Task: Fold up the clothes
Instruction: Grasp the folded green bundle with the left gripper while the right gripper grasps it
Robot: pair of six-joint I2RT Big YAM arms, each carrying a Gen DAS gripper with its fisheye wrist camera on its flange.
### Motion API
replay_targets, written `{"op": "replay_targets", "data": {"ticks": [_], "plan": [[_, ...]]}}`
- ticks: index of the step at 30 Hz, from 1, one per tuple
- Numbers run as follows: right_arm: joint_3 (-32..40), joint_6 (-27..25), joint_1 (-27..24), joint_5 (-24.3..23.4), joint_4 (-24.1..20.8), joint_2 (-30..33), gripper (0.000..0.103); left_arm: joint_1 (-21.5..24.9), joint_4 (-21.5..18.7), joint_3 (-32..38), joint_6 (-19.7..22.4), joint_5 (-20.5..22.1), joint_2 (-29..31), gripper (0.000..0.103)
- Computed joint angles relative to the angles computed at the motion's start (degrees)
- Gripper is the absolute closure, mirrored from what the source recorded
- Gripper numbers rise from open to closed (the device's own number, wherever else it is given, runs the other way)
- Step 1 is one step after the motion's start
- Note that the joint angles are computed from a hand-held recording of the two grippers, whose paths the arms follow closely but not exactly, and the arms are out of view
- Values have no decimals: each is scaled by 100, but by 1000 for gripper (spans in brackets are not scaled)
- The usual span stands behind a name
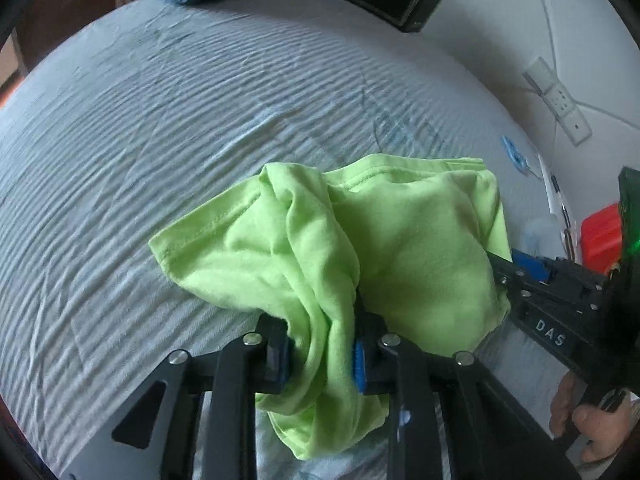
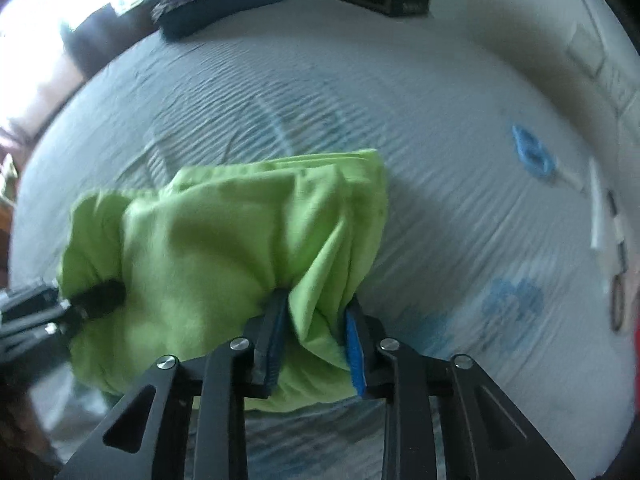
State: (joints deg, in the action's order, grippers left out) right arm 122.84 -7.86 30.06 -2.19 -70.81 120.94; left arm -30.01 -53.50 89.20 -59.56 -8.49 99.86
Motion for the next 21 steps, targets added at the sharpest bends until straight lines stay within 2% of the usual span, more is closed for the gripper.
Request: {"op": "replay_targets", "data": {"ticks": [2,4,7,10,13,15,21], "plan": [[25,114,-29,-53,5,20,77,28,-55,85,155,-1,49,81],[175,376,-80,-185,-117,86,82,54,-110,170,309,-5,94,83],[-430,494,-33,-110,384,-391,85,-24,-188,150,528,-317,-130,83],[-1104,618,-23,-363,848,-997,87,-155,-383,256,790,-738,-364,83],[-1525,798,-3,-617,1221,-1413,88,-236,-536,366,861,-1001,-570,83],[-1779,929,12,-778,1462,-1677,88,-326,-835,546,844,-1268,-611,83],[-2202,1282,15,-1240,1791,-2012,88,-409,-1280,502,766,-1375,-871,83]]}}
